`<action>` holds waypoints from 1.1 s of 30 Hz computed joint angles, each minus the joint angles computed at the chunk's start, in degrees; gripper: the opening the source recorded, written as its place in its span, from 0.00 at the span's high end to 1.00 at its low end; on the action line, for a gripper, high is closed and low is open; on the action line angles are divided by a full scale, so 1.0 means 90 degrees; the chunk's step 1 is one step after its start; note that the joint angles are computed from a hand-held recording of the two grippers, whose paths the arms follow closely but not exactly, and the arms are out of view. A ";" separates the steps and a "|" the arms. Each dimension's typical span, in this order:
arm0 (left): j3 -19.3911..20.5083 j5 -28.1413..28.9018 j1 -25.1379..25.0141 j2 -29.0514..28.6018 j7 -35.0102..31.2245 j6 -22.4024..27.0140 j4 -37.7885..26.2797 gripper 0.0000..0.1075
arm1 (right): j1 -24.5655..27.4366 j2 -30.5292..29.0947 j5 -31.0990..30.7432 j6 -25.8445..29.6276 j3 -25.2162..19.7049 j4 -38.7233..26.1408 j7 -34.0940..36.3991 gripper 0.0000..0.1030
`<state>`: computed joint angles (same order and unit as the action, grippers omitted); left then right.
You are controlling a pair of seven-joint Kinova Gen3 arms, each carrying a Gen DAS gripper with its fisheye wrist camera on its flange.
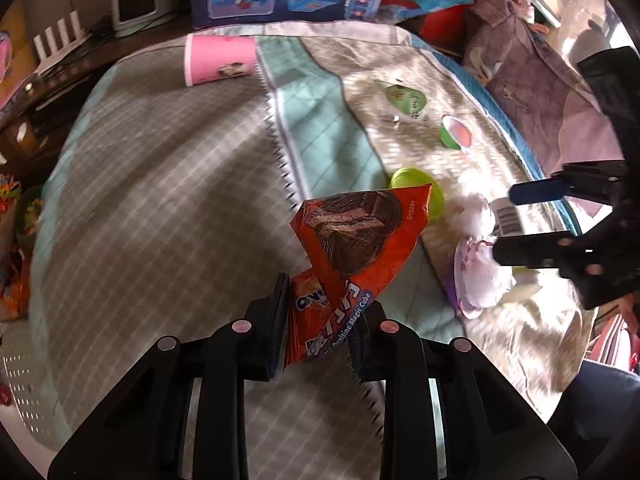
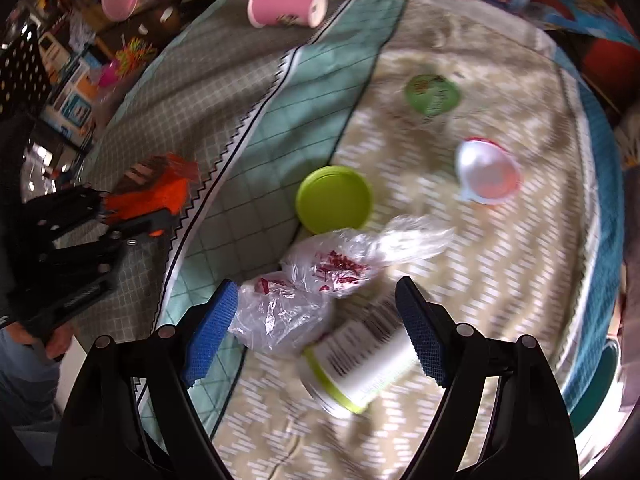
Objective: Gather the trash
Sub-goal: 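Grasp the clear red-printed plastic bag with the right gripper while the left holds the wrapper, then carry the wrapper and plastic bag to the teal bucket and release both inside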
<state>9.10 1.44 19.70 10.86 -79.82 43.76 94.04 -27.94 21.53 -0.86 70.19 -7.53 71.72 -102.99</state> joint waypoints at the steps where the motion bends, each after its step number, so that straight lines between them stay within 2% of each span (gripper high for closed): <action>1: -0.0015 0.0035 -0.0032 -0.0057 -0.0001 -0.0003 0.0065 0.75 | -0.0004 0.0055 -0.0025 0.0006 -0.0016 -0.0024 0.0014 0.25; 5: -0.0037 0.0303 -0.0240 -0.0191 -0.0158 0.0049 0.0243 0.74 | 0.0008 0.0189 -0.0144 -0.0097 -0.0062 0.0017 0.0111 0.27; 6: -0.0045 0.0324 -0.0262 -0.0197 -0.0157 0.0065 0.0269 0.74 | 0.0025 0.0181 -0.0188 -0.0142 -0.0077 0.0061 0.0154 0.40; 7: -0.0049 0.0318 -0.0263 -0.0193 -0.0128 0.0081 0.0278 0.74 | 0.0061 0.0180 -0.0267 -0.0174 -0.0106 0.0103 0.0229 0.60; 10: -0.0031 0.0403 -0.0287 -0.0179 -0.0125 0.0085 0.0272 0.74 | -0.0012 0.0091 -0.0209 -0.0287 -0.0094 0.0223 0.0251 0.71; 17: 0.0058 0.0192 -0.0036 -0.0201 0.0064 0.0151 0.0002 0.74 | 0.0030 -0.0454 -0.0124 -0.0611 -0.0073 0.0517 0.0294 0.75; 21: 0.0112 -0.0042 0.0196 -0.0197 0.0304 0.0199 -0.0198 0.74 | 0.0284 -0.0847 -0.0232 -0.0795 -0.0048 0.0813 0.0373 0.76; 23: 0.0138 -0.0183 0.0327 -0.0160 0.0427 0.0210 -0.0286 0.73 | 0.0459 -0.0916 -0.0423 -0.0673 -0.0086 0.0860 0.0569 0.74; 26: 0.0156 -0.0404 0.0544 -0.0056 0.0632 0.0226 -0.0419 0.73 | 0.0446 -0.1011 -0.0312 -0.0693 -0.0063 0.1037 0.0524 0.74; 29: 0.0206 -0.0353 0.0635 0.0018 0.0689 0.0252 -0.0497 0.73 | 0.0590 -0.1268 -0.0297 -0.0899 -0.0010 0.1379 0.0547 0.74; 33: 0.0252 -0.0349 0.0774 0.0153 0.0688 0.0330 -0.0689 0.73 | 0.0913 -0.1432 -0.0652 -0.0932 0.0010 0.1531 0.0746 0.74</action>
